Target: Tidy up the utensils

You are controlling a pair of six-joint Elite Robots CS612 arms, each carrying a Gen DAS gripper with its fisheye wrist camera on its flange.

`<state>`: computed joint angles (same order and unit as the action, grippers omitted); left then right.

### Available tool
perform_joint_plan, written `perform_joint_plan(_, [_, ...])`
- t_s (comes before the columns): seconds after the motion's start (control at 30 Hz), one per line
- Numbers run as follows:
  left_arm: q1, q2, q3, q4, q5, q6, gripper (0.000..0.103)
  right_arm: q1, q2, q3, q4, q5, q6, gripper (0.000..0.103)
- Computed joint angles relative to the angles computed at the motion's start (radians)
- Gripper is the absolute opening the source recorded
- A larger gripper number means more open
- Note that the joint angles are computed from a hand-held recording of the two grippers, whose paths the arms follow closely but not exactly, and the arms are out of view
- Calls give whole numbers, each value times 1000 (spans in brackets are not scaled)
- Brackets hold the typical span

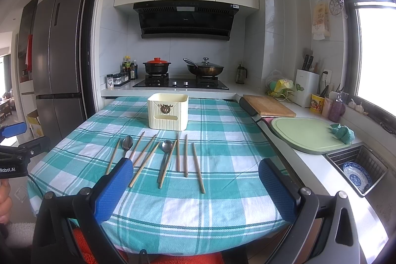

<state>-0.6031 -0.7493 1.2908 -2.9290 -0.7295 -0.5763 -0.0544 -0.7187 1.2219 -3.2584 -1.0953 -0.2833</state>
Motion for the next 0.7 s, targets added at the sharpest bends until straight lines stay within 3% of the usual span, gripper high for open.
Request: perform_joint_plan(0.7, [8,-5,-4,47,-15,-34,103,-1,2,0,12,-1,-6,103])
